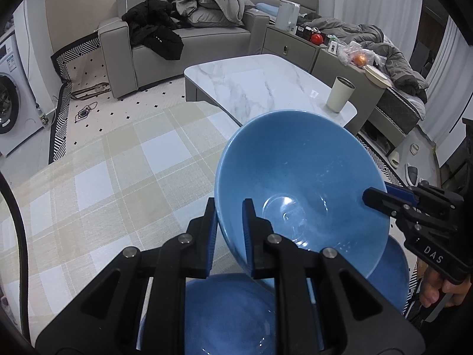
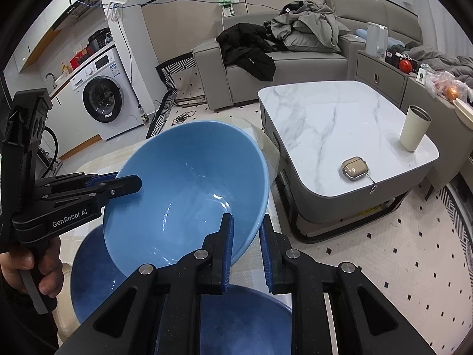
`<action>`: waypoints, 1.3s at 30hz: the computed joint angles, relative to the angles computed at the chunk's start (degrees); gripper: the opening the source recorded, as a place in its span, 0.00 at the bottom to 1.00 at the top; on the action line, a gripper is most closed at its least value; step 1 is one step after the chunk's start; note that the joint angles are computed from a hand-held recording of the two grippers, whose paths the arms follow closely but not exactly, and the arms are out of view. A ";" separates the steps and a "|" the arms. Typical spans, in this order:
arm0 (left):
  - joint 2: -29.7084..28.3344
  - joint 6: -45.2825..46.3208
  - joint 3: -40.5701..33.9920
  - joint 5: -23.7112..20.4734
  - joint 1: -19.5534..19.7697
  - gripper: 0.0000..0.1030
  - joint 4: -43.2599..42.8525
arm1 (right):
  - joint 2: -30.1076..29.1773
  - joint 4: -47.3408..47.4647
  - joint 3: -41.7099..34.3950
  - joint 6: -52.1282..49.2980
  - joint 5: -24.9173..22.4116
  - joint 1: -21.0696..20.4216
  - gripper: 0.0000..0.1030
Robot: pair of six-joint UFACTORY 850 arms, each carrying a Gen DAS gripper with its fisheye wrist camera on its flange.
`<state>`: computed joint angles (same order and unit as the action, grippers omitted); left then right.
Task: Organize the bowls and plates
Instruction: 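Lift and carry the blue bowl with both grippers over another blue bowl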
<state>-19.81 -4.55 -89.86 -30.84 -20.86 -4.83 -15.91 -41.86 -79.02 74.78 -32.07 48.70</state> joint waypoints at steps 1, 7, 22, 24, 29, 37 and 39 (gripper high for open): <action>0.74 -0.22 0.53 0.16 -0.06 0.13 0.21 | 0.25 -0.39 0.06 0.34 -0.20 0.23 0.18; 4.29 -1.63 2.72 0.54 -0.56 0.13 1.50 | 1.17 -2.76 -0.25 2.42 -1.49 1.69 0.18; 13.63 -6.20 9.05 0.46 -1.85 0.13 5.96 | 3.06 -8.20 -0.53 8.15 -4.45 6.22 0.18; 14.80 -6.36 9.86 0.30 -1.89 0.13 6.20 | 3.05 -8.51 -0.76 8.58 -4.69 6.66 0.18; 18.31 -7.93 12.55 -0.06 -2.23 0.13 7.76 | 3.25 -9.98 -0.94 10.70 -5.42 8.18 0.18; 22.52 -9.03 16.01 -0.36 -1.90 0.13 8.92 | 2.75 -11.11 -1.77 12.36 -6.29 10.16 0.18; 23.24 -8.82 16.63 -0.41 -1.55 0.13 8.73 | 2.57 -11.23 -2.02 12.44 -6.20 10.44 0.18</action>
<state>3.43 -13.38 -73.24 -31.24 -22.41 3.89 -13.34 -53.09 -81.04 87.22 -38.27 59.13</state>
